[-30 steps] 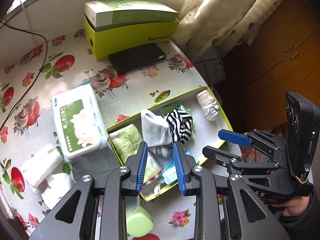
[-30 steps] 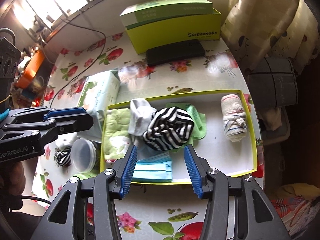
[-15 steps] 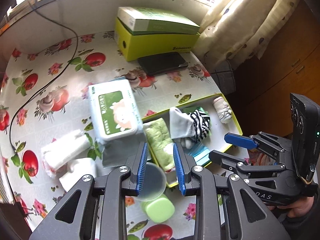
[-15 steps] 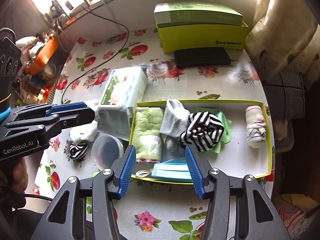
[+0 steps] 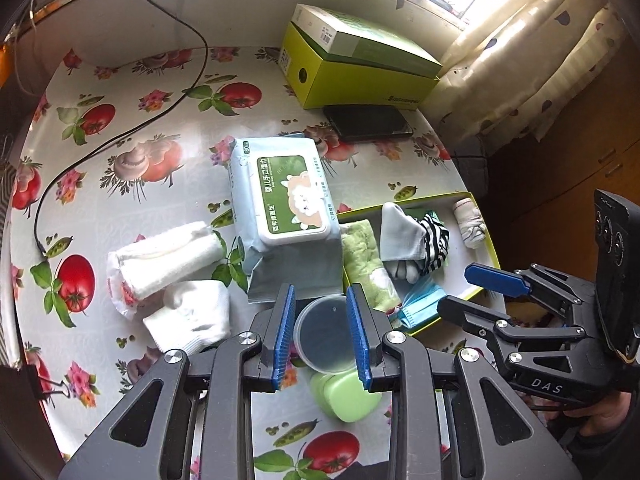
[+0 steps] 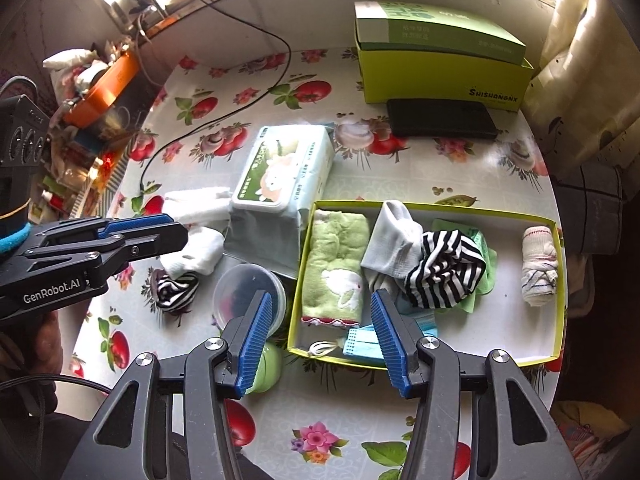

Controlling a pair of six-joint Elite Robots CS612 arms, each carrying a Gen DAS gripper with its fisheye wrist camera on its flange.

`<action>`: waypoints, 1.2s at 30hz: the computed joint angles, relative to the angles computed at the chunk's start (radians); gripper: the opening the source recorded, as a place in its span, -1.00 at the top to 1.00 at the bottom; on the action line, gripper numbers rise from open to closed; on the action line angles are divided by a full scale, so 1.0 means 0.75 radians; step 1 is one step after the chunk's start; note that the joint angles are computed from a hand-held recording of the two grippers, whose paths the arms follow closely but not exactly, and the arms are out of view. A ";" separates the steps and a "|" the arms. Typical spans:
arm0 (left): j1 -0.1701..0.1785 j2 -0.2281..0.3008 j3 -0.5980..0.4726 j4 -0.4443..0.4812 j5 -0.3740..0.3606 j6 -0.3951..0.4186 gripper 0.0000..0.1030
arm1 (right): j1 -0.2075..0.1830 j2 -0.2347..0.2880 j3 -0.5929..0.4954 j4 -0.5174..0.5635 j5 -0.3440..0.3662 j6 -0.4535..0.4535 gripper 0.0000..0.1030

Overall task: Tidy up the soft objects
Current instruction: 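Withdraw both open grippers from the box back toward the cloth pile, then grasp the remaining black-and-white striped sock with the left gripper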

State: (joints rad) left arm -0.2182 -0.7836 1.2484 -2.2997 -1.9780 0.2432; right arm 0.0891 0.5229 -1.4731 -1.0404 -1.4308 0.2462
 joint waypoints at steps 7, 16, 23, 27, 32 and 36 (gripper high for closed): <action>0.011 -0.003 0.007 -0.009 0.009 -0.021 0.46 | 0.010 -0.009 0.018 -0.009 -0.001 -0.017 0.00; 0.029 -0.001 0.010 -0.011 0.026 -0.054 0.46 | 0.022 -0.018 0.039 -0.011 0.014 -0.041 -0.01; 0.046 0.005 0.008 0.000 0.050 -0.087 0.46 | 0.032 -0.025 0.059 -0.017 0.037 -0.057 -0.02; 0.058 0.011 0.003 0.006 0.061 -0.106 0.46 | 0.038 -0.032 0.076 -0.017 0.050 -0.067 -0.03; 0.080 0.026 -0.014 0.022 0.079 -0.148 0.46 | 0.045 -0.038 0.091 -0.017 0.064 -0.080 -0.04; 0.098 0.036 -0.021 0.028 0.086 -0.178 0.46 | 0.048 -0.042 0.102 -0.020 0.074 -0.087 -0.04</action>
